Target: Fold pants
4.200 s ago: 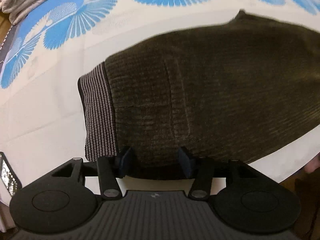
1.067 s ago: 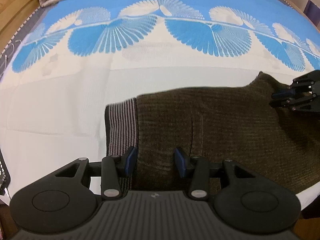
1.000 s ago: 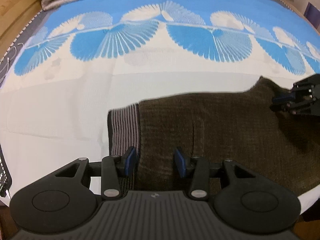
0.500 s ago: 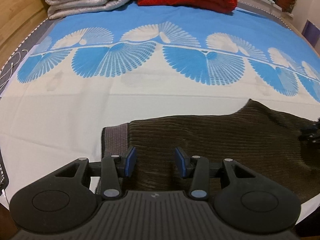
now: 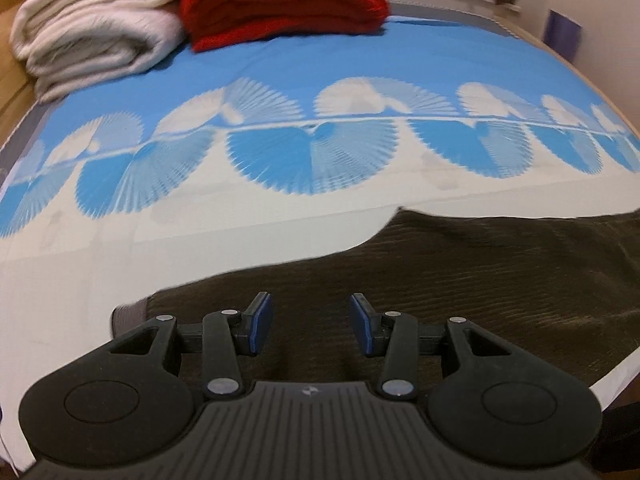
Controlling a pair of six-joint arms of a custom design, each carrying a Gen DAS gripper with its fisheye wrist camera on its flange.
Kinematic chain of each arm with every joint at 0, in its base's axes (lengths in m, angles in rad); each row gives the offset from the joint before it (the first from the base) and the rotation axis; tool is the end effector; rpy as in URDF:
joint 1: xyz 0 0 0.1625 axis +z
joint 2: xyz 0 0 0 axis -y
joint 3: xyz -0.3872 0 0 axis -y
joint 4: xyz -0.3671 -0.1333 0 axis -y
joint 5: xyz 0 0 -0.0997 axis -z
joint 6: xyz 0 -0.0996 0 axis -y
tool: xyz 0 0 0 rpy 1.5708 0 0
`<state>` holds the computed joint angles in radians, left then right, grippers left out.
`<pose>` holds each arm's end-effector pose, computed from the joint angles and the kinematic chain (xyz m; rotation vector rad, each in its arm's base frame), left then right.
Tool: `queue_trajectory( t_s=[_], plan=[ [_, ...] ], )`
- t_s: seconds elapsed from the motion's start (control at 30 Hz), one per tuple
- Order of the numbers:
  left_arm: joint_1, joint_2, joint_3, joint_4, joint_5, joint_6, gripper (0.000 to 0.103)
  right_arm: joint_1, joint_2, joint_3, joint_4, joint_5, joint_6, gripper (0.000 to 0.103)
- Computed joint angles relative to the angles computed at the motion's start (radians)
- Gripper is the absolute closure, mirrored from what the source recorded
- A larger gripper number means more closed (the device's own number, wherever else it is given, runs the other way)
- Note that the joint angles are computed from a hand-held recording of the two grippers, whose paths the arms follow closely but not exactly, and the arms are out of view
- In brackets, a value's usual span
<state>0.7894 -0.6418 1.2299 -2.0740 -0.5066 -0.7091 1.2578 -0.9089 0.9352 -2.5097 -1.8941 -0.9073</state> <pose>-0.3442 -0.6599 0.1340 0.1333 2.1774 -0.8026 -0.1313 -0.7360 0.4794 0.4922 -2.2293 0.7028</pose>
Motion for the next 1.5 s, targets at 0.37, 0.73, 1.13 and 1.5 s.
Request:
queue_trajectory(
  t_s=[0.37, 0.73, 1.13, 1.5],
  plan=[
    [-0.023, 0.149, -0.169, -0.058, 0.101, 0.052, 0.054, -0.208, -0.176, 0.132, -0.080, 0.242, 0.631, 0.061],
    [-0.022, 0.190, -0.211, -0.060, 0.107, 0.114, 0.052, -0.225, -0.116, 0.033, 0.089, 0.257, 0.813, 0.056],
    [-0.017, 0.158, -0.164, -0.052, 0.116, 0.118, 0.052, -0.227, -0.037, -0.050, 0.052, 0.264, 1.035, 0.058],
    [-0.016, 0.069, -0.058, -0.020, 0.150, 0.013, 0.052, -0.016, -0.112, 0.291, -0.581, 0.236, 0.500, 0.089]
  ],
)
